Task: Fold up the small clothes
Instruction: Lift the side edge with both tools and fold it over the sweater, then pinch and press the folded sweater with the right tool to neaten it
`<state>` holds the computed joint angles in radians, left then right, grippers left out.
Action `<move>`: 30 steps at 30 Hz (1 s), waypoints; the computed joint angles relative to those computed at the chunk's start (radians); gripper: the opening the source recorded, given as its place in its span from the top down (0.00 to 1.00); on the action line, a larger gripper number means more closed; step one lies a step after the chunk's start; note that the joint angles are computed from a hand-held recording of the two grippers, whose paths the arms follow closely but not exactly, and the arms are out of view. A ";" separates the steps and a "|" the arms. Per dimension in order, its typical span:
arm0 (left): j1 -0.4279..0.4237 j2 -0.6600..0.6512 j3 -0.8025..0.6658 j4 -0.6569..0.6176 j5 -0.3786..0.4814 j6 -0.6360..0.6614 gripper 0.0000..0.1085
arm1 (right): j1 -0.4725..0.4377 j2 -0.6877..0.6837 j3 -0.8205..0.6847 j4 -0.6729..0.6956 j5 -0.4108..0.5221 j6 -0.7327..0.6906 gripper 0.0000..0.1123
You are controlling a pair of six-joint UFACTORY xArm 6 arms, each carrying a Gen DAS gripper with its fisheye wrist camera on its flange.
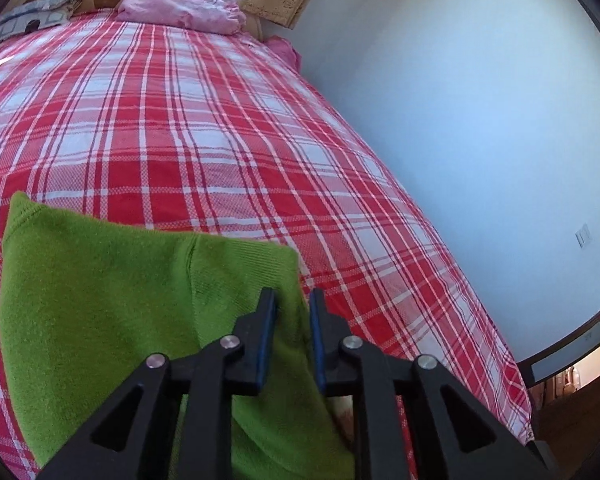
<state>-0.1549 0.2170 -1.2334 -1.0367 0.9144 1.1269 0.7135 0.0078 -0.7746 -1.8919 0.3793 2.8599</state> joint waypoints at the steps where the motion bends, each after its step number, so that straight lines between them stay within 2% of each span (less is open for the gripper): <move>1: 0.004 -0.029 0.025 -0.013 -0.004 0.040 0.83 | 0.005 -0.006 0.008 -0.011 0.013 0.015 0.93; 2: 0.007 -0.058 0.050 -0.019 -0.018 0.075 0.80 | 0.006 -0.013 0.015 -0.049 0.015 0.061 0.92; 4: 0.034 -0.125 0.114 -0.048 -0.040 0.163 0.64 | 0.010 -0.028 0.027 -0.065 0.024 0.080 0.91; 5: 0.053 -0.158 0.149 -0.062 -0.060 0.211 0.58 | 0.019 -0.041 0.040 -0.012 0.045 0.027 0.82; 6: 0.065 -0.182 0.179 -0.063 -0.098 0.241 0.47 | 0.037 -0.061 0.058 0.080 0.088 -0.060 0.75; 7: 0.091 -0.209 0.213 -0.080 -0.123 0.287 0.45 | 0.059 -0.082 0.076 0.138 0.137 -0.110 0.60; 8: 0.120 -0.229 0.243 -0.106 -0.126 0.349 0.45 | 0.088 -0.111 0.094 0.201 0.209 -0.157 0.56; 10: 0.154 -0.274 0.320 -0.143 -0.206 0.466 0.44 | 0.127 -0.138 0.089 0.311 0.309 -0.278 0.56; 12: 0.183 -0.298 0.382 -0.193 -0.258 0.585 0.43 | 0.136 -0.135 0.040 0.345 0.353 -0.399 0.56; 14: 0.183 -0.301 0.424 -0.245 -0.329 0.658 0.39 | 0.089 -0.105 -0.024 0.302 0.266 -0.436 0.56; 15: 0.178 -0.300 0.440 -0.228 -0.353 0.656 0.39 | 0.038 -0.066 -0.082 0.229 0.165 -0.404 0.56; 17: 0.187 -0.293 0.453 -0.248 -0.339 0.653 0.38 | -0.045 0.030 -0.198 0.158 0.002 -0.370 0.56; 19: 0.199 -0.287 0.453 -0.251 -0.306 0.622 0.38 | -0.097 0.132 -0.297 0.246 -0.089 -0.490 0.56; 21: 0.205 -0.288 0.458 -0.263 -0.295 0.613 0.35 | -0.128 0.222 -0.358 0.430 -0.107 -0.699 0.56; 23: 0.206 -0.280 0.464 -0.276 -0.293 0.632 0.34 | -0.143 0.275 -0.368 0.604 -0.032 -0.858 0.57; 24: 0.205 -0.277 0.468 -0.272 -0.293 0.636 0.32 | -0.150 0.277 -0.367 0.631 -0.039 -0.875 0.57; 27: 0.218 -0.271 0.471 -0.251 -0.269 0.623 0.28 | -0.153 0.260 -0.340 0.554 -0.037 -0.789 0.59; 30: 0.211 -0.256 0.466 -0.226 -0.289 0.589 0.15 | -0.126 0.237 -0.324 0.601 0.014 -0.841 0.59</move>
